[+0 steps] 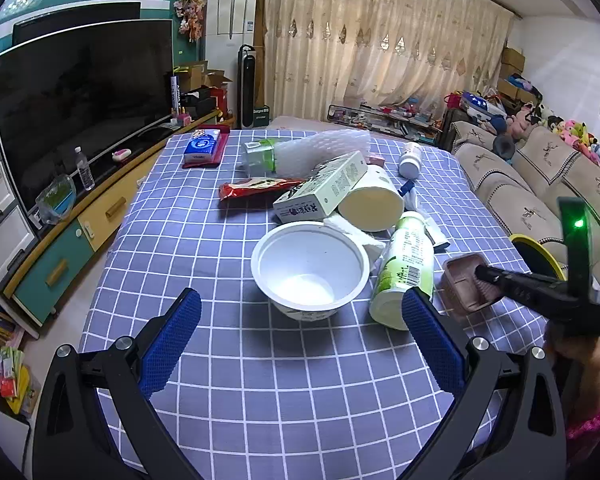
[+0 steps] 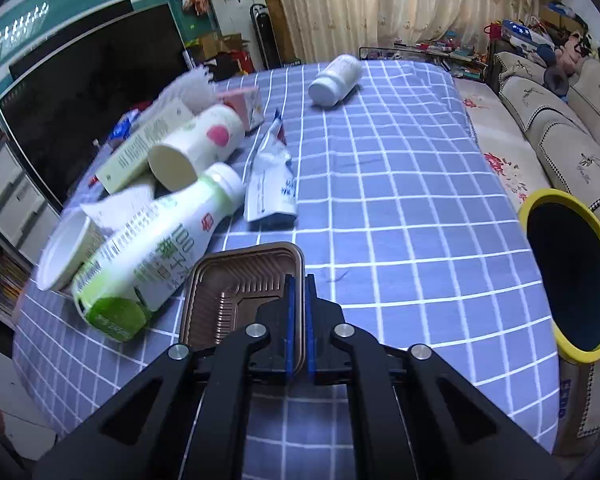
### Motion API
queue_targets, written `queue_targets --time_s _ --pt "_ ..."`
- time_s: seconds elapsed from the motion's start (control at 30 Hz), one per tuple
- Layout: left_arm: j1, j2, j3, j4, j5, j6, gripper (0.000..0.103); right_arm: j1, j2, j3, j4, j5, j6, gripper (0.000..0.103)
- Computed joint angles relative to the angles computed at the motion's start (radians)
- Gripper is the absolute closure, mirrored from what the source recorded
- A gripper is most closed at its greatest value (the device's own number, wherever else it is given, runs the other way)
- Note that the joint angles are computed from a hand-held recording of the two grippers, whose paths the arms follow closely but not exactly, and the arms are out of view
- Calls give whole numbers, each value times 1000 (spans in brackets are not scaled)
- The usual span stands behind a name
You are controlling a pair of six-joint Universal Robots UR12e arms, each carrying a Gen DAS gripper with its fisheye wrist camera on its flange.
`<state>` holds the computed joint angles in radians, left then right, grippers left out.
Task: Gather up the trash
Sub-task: 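Carry the brown tray over the yellow bin and open the right gripper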
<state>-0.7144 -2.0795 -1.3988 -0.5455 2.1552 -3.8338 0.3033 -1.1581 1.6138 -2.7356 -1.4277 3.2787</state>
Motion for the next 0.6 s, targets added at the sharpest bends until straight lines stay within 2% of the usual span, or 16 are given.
queue_targets --time_s 0.13,0.3,0.4,0.5,0.6 --pt "-1 -6 8 8 -6 13 4 -32 -36 35 -62 -38 35 99" --pt "-2 -16 21 10 -20 29 4 -96 -61 62 -92 -179 118 99" --pt "-2 -26 38 2 -33 40 4 -136 -48 51 -46 -260 161 98" --pt "-4 -38 58 -10 -42 52 4 -172 -23 33 27 -296 188 98" --pt "-4 -54 85 -28 -49 62 4 -196 10 5 103 -292 205 98"
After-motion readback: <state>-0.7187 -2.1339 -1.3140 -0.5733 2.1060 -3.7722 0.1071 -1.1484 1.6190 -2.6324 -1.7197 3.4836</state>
